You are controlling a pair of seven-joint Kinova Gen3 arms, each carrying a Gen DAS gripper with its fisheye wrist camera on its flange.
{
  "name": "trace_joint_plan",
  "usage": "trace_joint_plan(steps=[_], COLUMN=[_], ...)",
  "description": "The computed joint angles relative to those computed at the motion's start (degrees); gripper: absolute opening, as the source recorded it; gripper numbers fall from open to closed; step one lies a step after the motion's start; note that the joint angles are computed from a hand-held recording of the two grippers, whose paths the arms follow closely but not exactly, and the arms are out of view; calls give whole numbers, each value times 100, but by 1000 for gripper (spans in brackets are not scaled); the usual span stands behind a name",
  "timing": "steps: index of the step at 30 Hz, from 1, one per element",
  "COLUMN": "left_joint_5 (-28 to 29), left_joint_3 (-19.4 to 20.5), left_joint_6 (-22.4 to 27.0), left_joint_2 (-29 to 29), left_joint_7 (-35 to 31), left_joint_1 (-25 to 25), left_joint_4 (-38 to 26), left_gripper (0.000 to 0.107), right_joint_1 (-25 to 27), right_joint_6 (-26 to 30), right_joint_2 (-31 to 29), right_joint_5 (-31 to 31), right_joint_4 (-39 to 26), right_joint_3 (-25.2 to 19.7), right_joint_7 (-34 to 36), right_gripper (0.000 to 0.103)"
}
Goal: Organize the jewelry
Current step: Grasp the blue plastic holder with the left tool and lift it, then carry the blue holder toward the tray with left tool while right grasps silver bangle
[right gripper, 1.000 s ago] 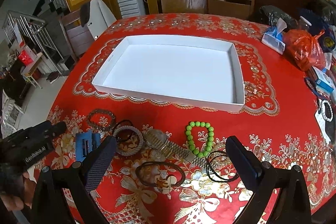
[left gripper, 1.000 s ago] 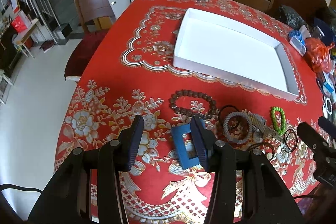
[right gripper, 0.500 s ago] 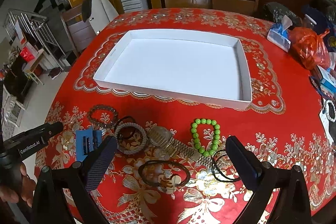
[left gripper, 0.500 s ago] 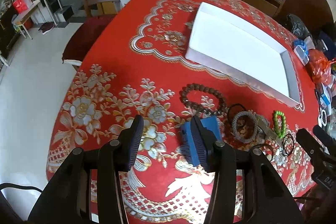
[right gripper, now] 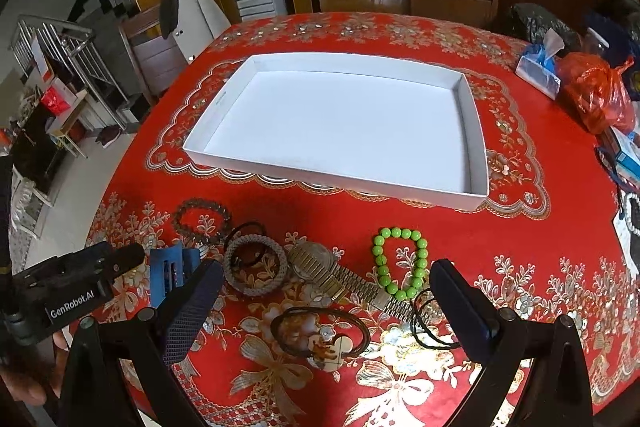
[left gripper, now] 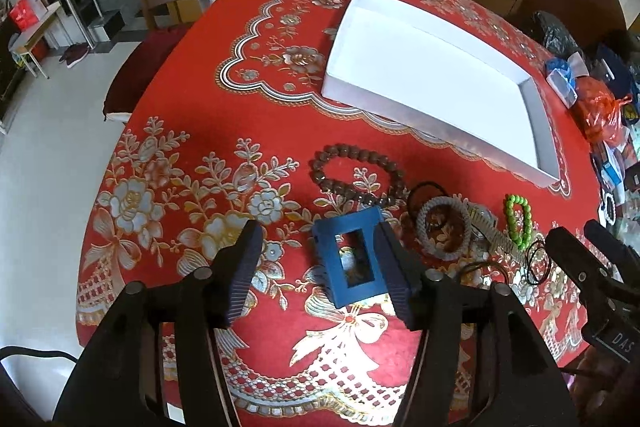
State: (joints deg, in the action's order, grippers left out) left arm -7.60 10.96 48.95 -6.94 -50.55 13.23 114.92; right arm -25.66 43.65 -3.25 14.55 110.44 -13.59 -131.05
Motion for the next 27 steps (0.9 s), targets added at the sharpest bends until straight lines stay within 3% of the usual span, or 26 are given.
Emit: trace_joint_plan(steps=[27], left_joint_5=[242], left_joint_3=[-42], left_joint_6=[148], left_joint_2=[271], left_joint_7=[191], left_joint_1=[165], left_joint_4=[-23], left_gripper=[59], right_joint_1=[107], right_joint_6=[-74], right_joint_2=[-59], right_joint_5=[-322], right_joint_4=[127], right_joint_3=[134], right_joint_7=[564], right_gripper=[103])
